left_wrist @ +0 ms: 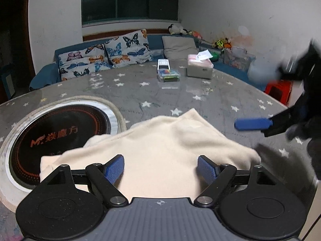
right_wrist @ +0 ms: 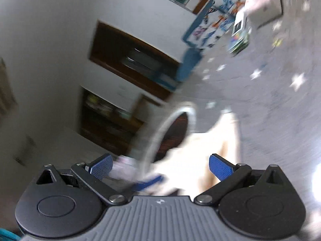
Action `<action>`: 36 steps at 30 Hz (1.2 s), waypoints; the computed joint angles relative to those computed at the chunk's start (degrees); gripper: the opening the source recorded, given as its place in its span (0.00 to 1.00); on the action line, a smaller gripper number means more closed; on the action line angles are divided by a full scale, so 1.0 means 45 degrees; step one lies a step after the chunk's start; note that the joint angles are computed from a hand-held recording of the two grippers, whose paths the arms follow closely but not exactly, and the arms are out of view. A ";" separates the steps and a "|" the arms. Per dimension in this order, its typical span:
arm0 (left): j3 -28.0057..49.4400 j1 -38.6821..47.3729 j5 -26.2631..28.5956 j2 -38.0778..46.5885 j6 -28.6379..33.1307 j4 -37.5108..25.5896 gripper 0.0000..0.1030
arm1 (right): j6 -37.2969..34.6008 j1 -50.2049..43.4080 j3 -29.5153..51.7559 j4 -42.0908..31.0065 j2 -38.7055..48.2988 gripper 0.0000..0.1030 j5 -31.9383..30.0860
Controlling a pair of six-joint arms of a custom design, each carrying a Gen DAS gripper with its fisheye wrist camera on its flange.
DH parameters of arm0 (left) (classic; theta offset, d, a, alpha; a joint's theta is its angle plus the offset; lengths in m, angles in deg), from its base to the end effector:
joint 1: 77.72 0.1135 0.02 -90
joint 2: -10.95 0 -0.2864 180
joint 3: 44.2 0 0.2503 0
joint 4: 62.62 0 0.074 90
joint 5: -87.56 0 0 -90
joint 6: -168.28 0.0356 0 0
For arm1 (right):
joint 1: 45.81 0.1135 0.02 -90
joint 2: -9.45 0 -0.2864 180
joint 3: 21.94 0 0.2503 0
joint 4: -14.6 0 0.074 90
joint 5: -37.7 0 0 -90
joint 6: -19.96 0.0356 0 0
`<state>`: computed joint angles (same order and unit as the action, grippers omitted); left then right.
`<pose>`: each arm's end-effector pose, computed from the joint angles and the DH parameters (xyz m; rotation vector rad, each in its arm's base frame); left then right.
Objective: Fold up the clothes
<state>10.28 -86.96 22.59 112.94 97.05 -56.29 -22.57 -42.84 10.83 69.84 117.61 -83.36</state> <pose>0.3219 -0.0676 0.1391 0.7576 2.1092 -0.4092 0.2692 0.0324 0.1074 0.3968 1.9914 1.0942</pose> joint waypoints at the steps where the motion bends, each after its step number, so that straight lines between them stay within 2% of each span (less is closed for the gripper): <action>1: 0.0046 -0.0008 0.0105 0.0007 -0.0001 -0.0051 0.76 | -0.0647 0.0104 0.0126 -0.1191 -0.0508 0.97 0.0454; 2: 0.0086 -0.0031 0.0212 0.0024 0.0020 -0.0103 0.69 | -0.1255 0.0213 0.0269 -0.2327 -0.0978 0.90 0.0935; 6: 0.0148 -0.0238 0.0390 0.0189 0.0224 -0.0289 0.46 | -0.1947 0.0143 0.0515 -0.4067 -0.1788 0.75 0.1448; 7: 0.0142 -0.0254 0.0481 0.0221 0.0285 -0.0333 0.43 | -0.2080 0.0184 0.0642 -0.4441 -0.1907 0.72 0.1565; 8: 0.0120 -0.0262 0.0579 0.0242 0.0371 -0.0360 0.38 | -0.2380 0.0301 0.0768 -0.5026 -0.2136 0.60 0.1687; 10: 0.0033 -0.0272 0.0634 0.0240 0.0475 -0.0294 0.38 | -0.2981 0.0548 0.1056 -0.6275 -0.2533 0.55 0.2026; 11: -0.0010 -0.0279 0.0633 0.0234 0.0501 -0.0247 0.38 | -0.3240 0.0661 0.1222 -0.6904 -0.2670 0.49 0.2255; 16: 0.0026 -0.0226 0.0717 0.0256 0.0503 -0.0306 0.38 | -0.3372 0.1067 0.2361 -0.8179 -0.1895 0.40 0.3042; 18: -0.0032 -0.0219 0.0709 0.0238 0.0550 -0.0252 0.38 | -0.3495 0.1313 0.2634 -0.8461 -0.1685 0.28 0.3397; 19: -0.0053 -0.0220 0.0701 0.0238 0.0560 -0.0227 0.38 | -0.3692 0.1500 0.2750 -0.8744 -0.1737 0.26 0.3736; 20: -0.0055 -0.0221 0.0701 0.0247 0.0544 -0.0213 0.38 | -0.3950 0.1759 0.2903 -0.9178 -0.1862 0.16 0.4217; 21: -0.0052 -0.0211 0.0727 0.0242 0.0519 -0.0214 0.38 | -0.4392 0.2181 0.3109 -0.9740 -0.2005 0.11 0.5080; 25: -0.0076 -0.0145 0.0851 0.0204 0.0451 -0.0200 0.40 | -0.6883 0.4525 0.3846 -1.1233 -0.2290 0.05 0.9608; 26: -0.0075 -0.0127 0.0854 0.0227 0.0463 -0.0203 0.40 | -0.7139 0.4770 0.4033 -1.1403 -0.2127 0.04 1.0033; 27: -0.0075 -0.0109 0.0856 0.0251 0.0475 -0.0206 0.40 | -0.7338 0.4952 0.4219 -1.1564 -0.1947 0.04 1.0338; 30: -0.0047 0.0114 0.1032 0.0133 0.0420 -0.0399 0.44 | -0.7048 0.4755 0.4312 -1.1540 -0.1847 0.06 1.0049; 34: 0.0043 0.0664 0.1244 -0.0104 0.0354 -0.0646 0.44 | -0.7177 0.4756 0.4330 -1.1609 -0.2367 0.12 1.0058; 36: 0.0322 0.0970 0.1261 -0.0049 0.0183 -0.0887 0.44 | -0.7401 0.4830 0.4535 -1.1735 -0.2423 0.18 0.9945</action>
